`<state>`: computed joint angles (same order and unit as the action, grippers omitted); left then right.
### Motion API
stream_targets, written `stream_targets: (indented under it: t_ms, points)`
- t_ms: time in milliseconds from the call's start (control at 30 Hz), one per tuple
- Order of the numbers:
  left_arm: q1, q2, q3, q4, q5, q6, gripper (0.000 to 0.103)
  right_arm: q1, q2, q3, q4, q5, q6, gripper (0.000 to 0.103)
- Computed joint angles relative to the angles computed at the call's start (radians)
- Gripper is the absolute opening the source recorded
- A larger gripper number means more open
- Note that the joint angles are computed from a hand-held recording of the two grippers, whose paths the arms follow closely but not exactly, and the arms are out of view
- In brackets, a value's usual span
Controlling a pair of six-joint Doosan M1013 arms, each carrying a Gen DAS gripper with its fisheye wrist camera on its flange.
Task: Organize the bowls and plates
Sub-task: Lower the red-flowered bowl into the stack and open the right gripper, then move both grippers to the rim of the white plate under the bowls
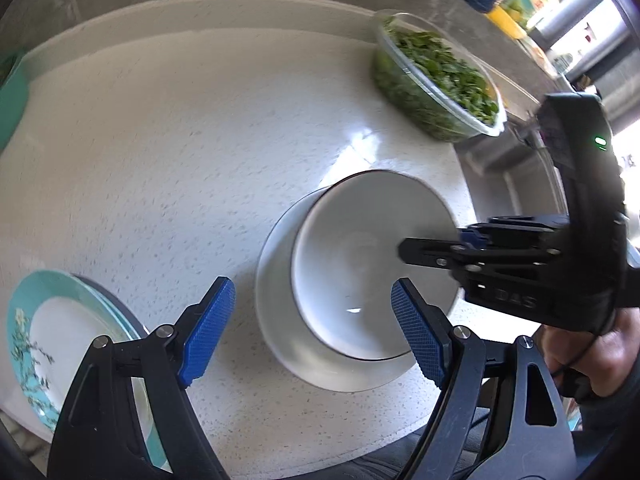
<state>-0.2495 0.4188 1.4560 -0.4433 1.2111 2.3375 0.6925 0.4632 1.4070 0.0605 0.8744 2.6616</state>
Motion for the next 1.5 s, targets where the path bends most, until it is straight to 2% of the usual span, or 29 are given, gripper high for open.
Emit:
stream_targets:
  t_ms: [100,233,400,500,600,667,800,967,1033,1167,1200,1300,1333,1433,1500]
  points:
    - [0.010,0.008,-0.003,-0.006,0.013,-0.015,0.080,0.005,-0.012,0.017,0.010,-0.034,0.012,0.037]
    - [0.011,0.014,0.003,-0.004,0.015,-0.020,0.080,0.006,-0.034,0.060,0.049,-0.105,0.034,0.046]
    - [0.015,0.025,0.005,0.006,0.026,-0.036,0.080,0.017,-0.052,0.085,0.023,-0.140,0.066,0.049]
    - [0.015,0.028,0.006,0.010,0.027,-0.040,0.080,0.027,-0.047,0.073,-0.016,-0.118,0.080,0.049]
    - [0.012,0.027,0.008,0.006,0.019,-0.034,0.080,0.035,-0.028,0.034,-0.053,-0.050,0.069,0.050]
    - [0.009,0.026,0.008,0.009,0.020,-0.038,0.080,0.036,-0.030,0.037,-0.062,-0.061,0.078,0.056]
    - [0.006,0.026,0.011,0.011,0.023,-0.041,0.080,0.042,-0.035,0.045,-0.096,-0.069,0.113,0.057]
    - [0.004,0.030,0.011,0.015,0.021,-0.049,0.080,0.062,-0.014,0.005,-0.187,0.026,0.127,0.059]
    - [0.004,0.031,0.012,0.013,0.020,-0.049,0.080,0.066,-0.010,0.000,-0.211,0.042,0.122,0.060]
    - [0.009,0.029,0.013,0.002,0.022,-0.036,0.080,0.055,-0.027,0.035,-0.182,-0.019,0.117,0.062]
    - [0.011,0.027,0.014,-0.002,0.021,-0.033,0.080,0.052,-0.037,0.050,-0.171,-0.053,0.118,0.062]
    - [0.020,0.020,0.016,-0.019,0.014,-0.017,0.080,0.039,-0.090,0.132,-0.151,-0.219,0.160,0.063]
    - [0.024,0.016,0.019,-0.021,0.007,-0.012,0.080,0.034,-0.109,0.159,-0.158,-0.247,0.180,0.063]
    - [0.043,-0.006,0.037,-0.051,-0.021,0.009,0.080,0.015,-0.166,0.237,-0.166,-0.302,0.221,0.063]
    - [0.043,-0.028,0.061,-0.016,-0.075,-0.001,0.080,0.003,-0.182,0.260,-0.136,-0.274,0.177,0.063]
